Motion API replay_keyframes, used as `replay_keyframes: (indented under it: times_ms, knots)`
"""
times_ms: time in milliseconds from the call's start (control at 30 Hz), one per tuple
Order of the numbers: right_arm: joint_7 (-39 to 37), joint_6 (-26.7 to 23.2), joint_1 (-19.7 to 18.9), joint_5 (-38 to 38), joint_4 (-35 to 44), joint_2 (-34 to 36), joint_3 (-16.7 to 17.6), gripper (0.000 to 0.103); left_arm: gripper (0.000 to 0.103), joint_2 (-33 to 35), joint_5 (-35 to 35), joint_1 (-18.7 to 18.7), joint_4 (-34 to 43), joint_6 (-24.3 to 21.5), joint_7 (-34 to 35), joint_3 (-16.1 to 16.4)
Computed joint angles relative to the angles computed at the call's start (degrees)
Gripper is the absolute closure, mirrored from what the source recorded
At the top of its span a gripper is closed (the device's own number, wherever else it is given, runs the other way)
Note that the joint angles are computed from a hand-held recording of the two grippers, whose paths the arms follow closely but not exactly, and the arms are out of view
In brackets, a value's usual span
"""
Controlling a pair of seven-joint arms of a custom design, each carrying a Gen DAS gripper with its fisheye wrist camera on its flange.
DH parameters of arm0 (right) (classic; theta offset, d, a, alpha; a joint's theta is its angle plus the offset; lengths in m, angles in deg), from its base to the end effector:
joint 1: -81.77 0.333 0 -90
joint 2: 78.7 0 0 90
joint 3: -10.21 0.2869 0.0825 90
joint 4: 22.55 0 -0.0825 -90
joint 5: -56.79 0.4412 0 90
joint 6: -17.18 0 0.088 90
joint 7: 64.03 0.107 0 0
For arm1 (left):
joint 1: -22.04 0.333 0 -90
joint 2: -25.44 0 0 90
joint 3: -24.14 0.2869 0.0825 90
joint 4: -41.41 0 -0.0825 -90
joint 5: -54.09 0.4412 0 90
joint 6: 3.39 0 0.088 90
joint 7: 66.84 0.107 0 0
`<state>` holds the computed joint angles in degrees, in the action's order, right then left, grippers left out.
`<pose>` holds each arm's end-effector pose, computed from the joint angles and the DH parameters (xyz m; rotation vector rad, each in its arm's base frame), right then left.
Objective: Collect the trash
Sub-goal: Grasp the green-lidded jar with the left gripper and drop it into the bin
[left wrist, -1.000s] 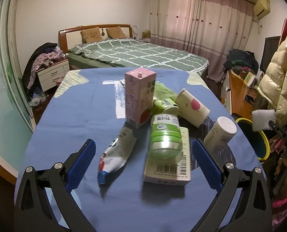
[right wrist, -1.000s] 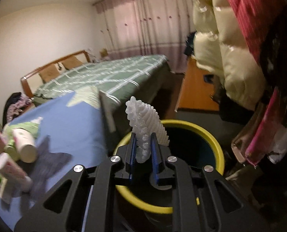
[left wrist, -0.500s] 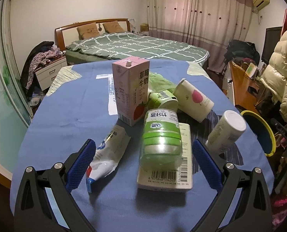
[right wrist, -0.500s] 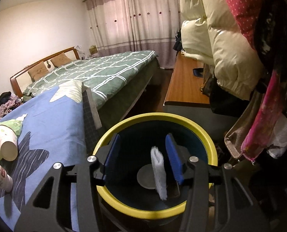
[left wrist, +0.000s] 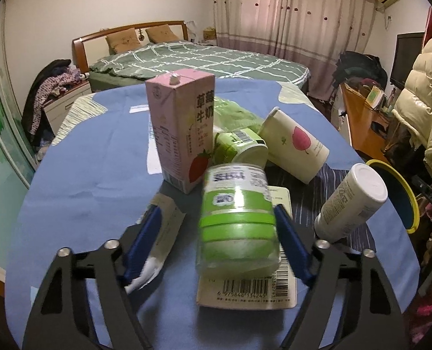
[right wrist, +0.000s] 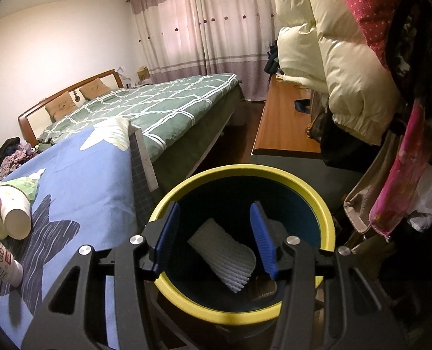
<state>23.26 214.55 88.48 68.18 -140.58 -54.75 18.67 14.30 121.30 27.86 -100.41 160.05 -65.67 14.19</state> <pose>0.6489 0.1470 0.2766 -1.6333 1.5577 -0.6537 0.5196 -0.0857 0.3349 -2.0426 1.3318 -0.6173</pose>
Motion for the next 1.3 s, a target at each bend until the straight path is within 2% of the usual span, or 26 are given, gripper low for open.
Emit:
replay_keyframes:
  times_ms: [133, 333, 533, 733, 833, 933, 1033, 1100, 1233, 1300]
  knots:
    - [0.4, -0.4, -0.6, -0.5, 0.1, 0.1, 0.6, 0.054, 0.053, 1.3, -0.4, 0.0, 0.8, 2.0, 0.9, 0.4]
    - [2.3, 0.7, -2.9, -2.5, -0.9, -0.4, 2.6, 0.054, 0.053, -0.2, -0.5, -0.1, 0.2, 2.0, 0.8, 0.1]
    - [5.4, 3.0, -4.5, -5.5, -3.0, -2.0, 3.3, 0.054, 0.053, -5.5, 0.0, -0.1, -0.9, 1.2, 0.4, -2.0]
    - [7.2, 5.4, -3.0, -6.0, -5.8, -4.6, 0.7, 0.054, 0.053, -5.0, 0.4, -1.2, 3.8, 2.1, 2.8, -4.3]
    - [6.4, 6.6, -1.3, -4.3, -7.4, -6.1, -1.5, 0.054, 0.053, -0.4, 0.3, -2.8, 9.2, 4.0, 5.3, -4.7]
    - [5.3, 7.6, -0.1, -2.1, -8.6, -7.2, -3.4, 0.054, 0.053, 7.7, -5.8, -6.4, 16.8, 6.8, 13.9, -3.6]
    - [3.8, 8.8, 0.7, 0.7, -9.8, -8.1, -5.0, 0.054, 0.053, 14.9, -12.9, -10.0, 23.6, 6.9, 23.0, -2.9]
    - [3.9, 9.2, 0.2, 1.1, -10.3, -8.4, -5.4, 0.054, 0.053, 21.3, -17.7, -11.9, 29.9, 5.6, 29.4, -3.4]
    - [3.5, 9.8, -0.5, 2.7, -11.4, -9.1, -6.4, 0.053, 0.053, 32.5, -23.9, -15.0, 42.4, 1.0, 38.0, -4.0]
    - [4.2, 9.9, -1.3, 2.0, -11.6, -8.9, -6.3, 0.051, 0.053, 39.0, -30.7, -14.5, 49.5, -1.6, 45.4, -6.6]
